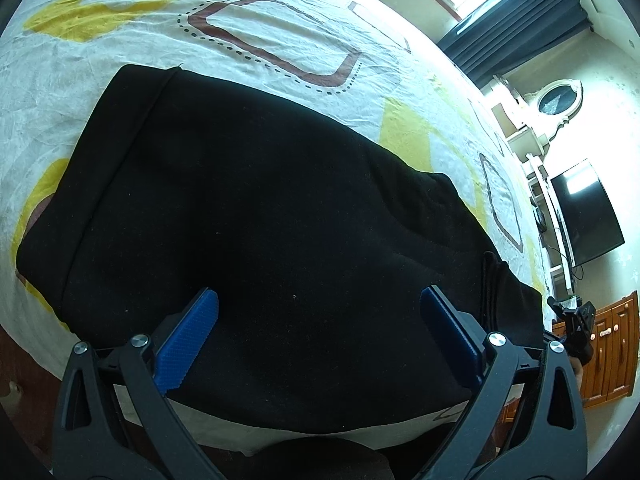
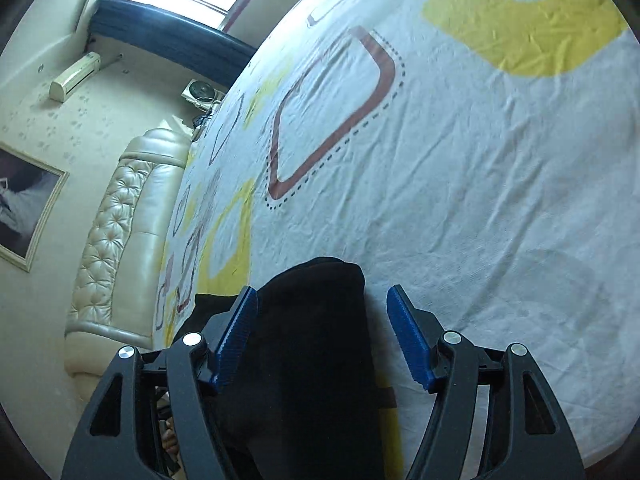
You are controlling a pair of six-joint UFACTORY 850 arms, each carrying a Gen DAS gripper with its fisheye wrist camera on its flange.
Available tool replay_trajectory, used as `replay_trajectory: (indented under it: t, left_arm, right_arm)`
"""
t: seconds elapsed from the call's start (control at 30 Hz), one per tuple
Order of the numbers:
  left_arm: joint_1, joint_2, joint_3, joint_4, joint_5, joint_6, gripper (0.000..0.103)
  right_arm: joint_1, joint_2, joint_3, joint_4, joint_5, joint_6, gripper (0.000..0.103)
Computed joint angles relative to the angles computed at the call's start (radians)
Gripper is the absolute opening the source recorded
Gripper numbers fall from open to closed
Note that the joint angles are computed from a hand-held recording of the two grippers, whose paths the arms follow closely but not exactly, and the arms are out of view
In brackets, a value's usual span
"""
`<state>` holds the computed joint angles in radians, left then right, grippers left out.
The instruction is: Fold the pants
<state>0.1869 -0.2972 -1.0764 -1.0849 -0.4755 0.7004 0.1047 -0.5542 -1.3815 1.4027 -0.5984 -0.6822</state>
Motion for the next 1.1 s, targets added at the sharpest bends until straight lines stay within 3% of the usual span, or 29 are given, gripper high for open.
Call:
replay_trajectory:
  t: [0.13,0.27,0.33,0.43,0.6,0.67,0.7,0.8,0.9,1.03,1.1]
  left_arm:
    - [-0.011,0.002,0.000,0.036,0.017,-0.014,0.100]
    - [-0.028,0.002,-0.004,0.104,0.042,-0.047,0.100]
    - [-0.032,0.000,-0.007,0.130,0.048,-0.057,0.100]
    - [-0.029,-0.001,-0.009,0.122,0.042,-0.051,0.100]
    - [-0.014,-0.004,-0.007,0.053,0.019,-0.009,0.100]
    - [-0.012,-0.005,-0.007,0.047,0.017,-0.004,0.100]
    - [-0.012,-0.005,-0.007,0.048,0.018,-0.004,0.100]
    - [-0.013,-0.004,-0.006,0.048,0.017,0.002,0.100]
    - [-0.007,-0.004,-0.006,0.031,0.006,0.017,0.100]
    - [0.007,-0.006,-0.002,-0.023,-0.018,0.057,0.100]
    - [0.012,-0.007,-0.002,-0.043,-0.028,0.068,0.100]
  right_arm:
    - [0.003,-0.042,-0.014,0.028,-0.031,-0.014,0.027]
    - [0.004,-0.038,-0.002,0.044,-0.027,-0.039,0.026]
    - [0.002,-0.028,0.011,0.068,-0.038,-0.036,0.035]
    - [-0.010,-0.012,0.054,0.134,-0.122,-0.073,0.052]
    - [-0.011,0.049,0.154,0.122,-0.207,-0.133,0.053]
    - [-0.012,0.070,0.185,0.108,-0.215,-0.150,0.045]
    - [-0.006,0.079,0.188,0.052,-0.190,-0.128,0.029]
    - [0.003,0.085,0.201,0.041,-0.169,-0.139,0.024]
    - [0.013,0.087,0.196,0.042,-0.149,-0.102,0.029]
    - [0.009,0.108,0.231,0.126,-0.177,-0.156,0.058]
    - [0.013,0.122,0.252,0.162,-0.192,-0.188,0.068]
